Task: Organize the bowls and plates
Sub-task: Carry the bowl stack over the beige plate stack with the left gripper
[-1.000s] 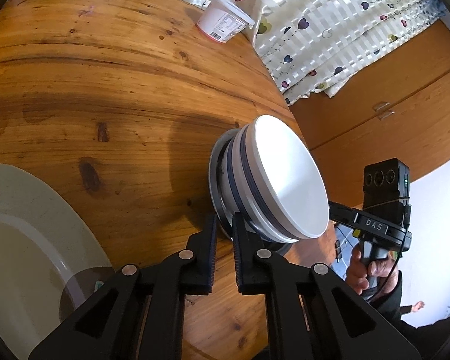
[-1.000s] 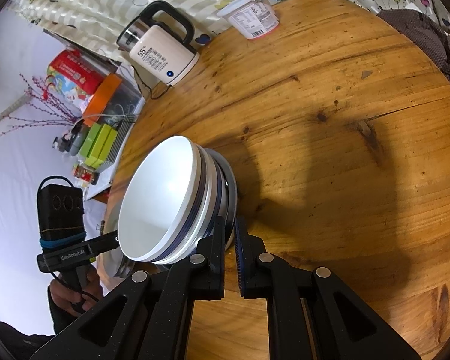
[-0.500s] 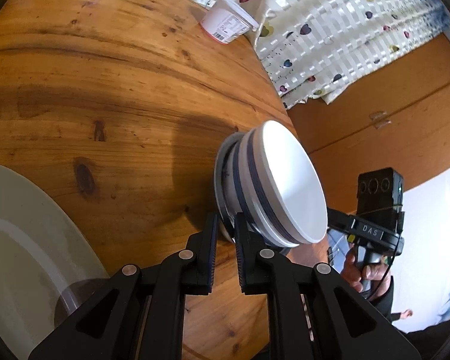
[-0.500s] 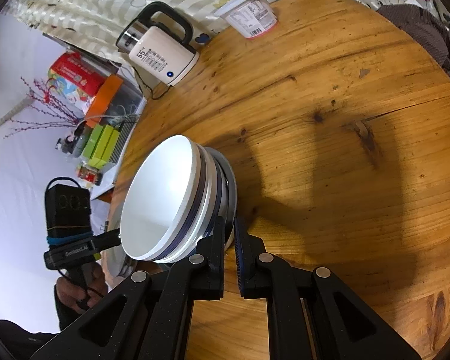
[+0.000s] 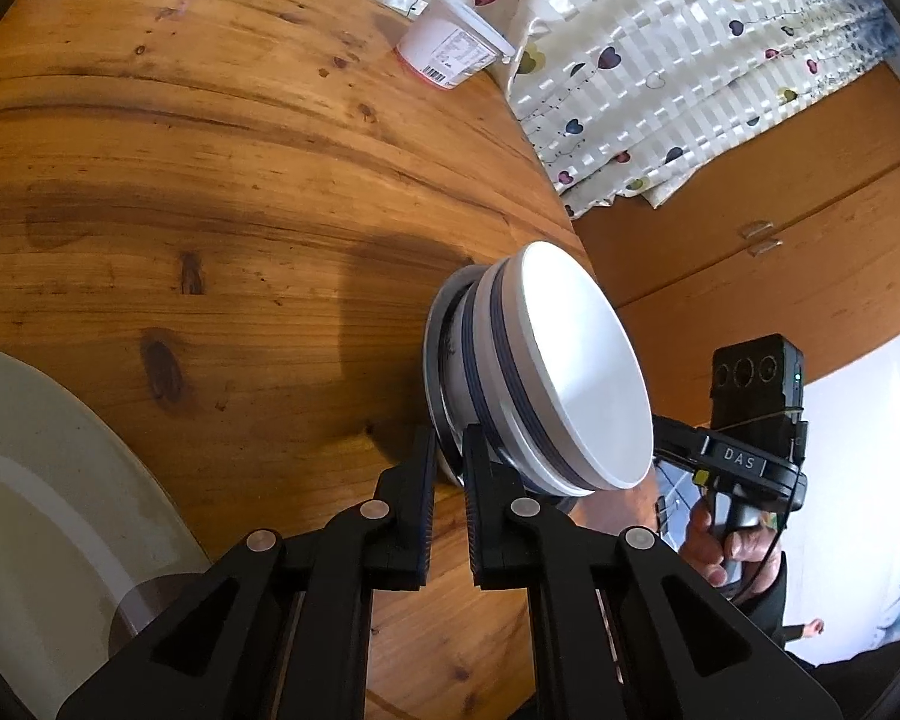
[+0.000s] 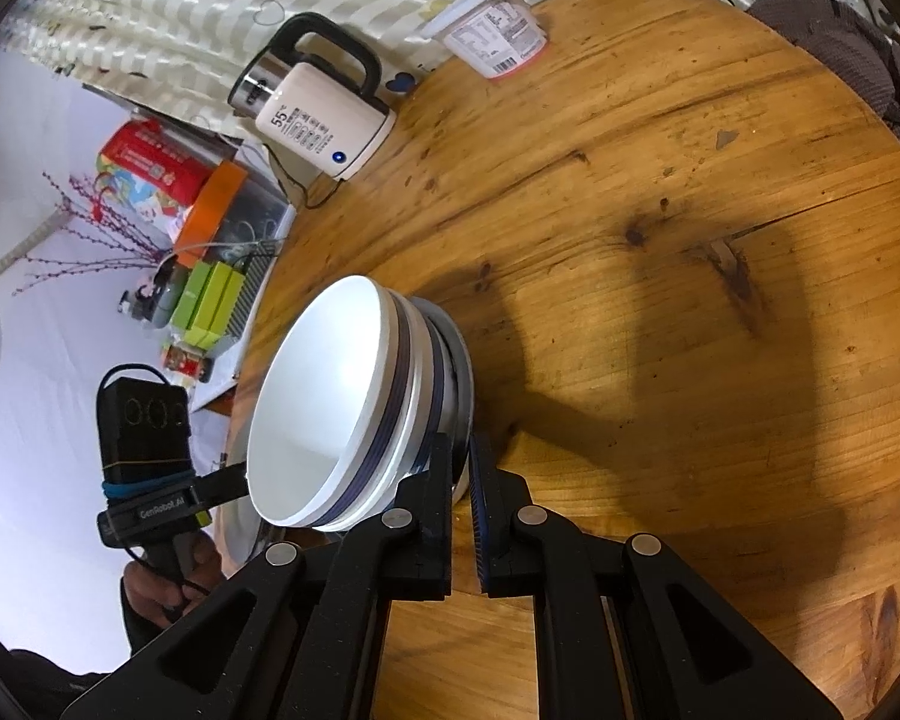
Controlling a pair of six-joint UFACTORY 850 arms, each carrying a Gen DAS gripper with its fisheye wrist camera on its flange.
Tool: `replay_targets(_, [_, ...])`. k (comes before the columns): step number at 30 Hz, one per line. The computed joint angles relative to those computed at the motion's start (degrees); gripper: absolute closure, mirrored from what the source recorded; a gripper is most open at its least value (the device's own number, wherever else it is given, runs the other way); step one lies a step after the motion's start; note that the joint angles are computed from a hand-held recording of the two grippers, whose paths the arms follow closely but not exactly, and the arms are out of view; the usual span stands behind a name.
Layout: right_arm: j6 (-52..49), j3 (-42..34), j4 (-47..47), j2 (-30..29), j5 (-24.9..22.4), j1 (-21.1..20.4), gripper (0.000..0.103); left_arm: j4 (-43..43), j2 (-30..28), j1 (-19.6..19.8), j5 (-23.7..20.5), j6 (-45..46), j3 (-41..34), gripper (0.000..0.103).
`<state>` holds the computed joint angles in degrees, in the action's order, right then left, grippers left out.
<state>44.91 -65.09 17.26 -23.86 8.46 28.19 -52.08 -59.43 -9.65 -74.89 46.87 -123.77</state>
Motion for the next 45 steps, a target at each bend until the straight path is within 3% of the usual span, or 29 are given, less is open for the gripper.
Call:
replay_targets(7, [-6.1, 0.0, 5.5, 0.4, 0.0, 0.3, 0.095, -0.6, 1.5, -0.1, 1.6, 1.4, 2.1, 0.096])
replay_targets(15, [-5.0, 0.1, 4.3, 0.6, 0.1, 0.3, 0.095, -1.4, 2.7, 0.3, 1.9, 2.7, 3.0, 0.096])
replay_targets(45, [-27.2, -6.6, 22.5, -1.3, -3.1, 2.5, 0.095, -3.5, 7.3, 3.2, 4.5, 4.9, 8.4, 0.096])
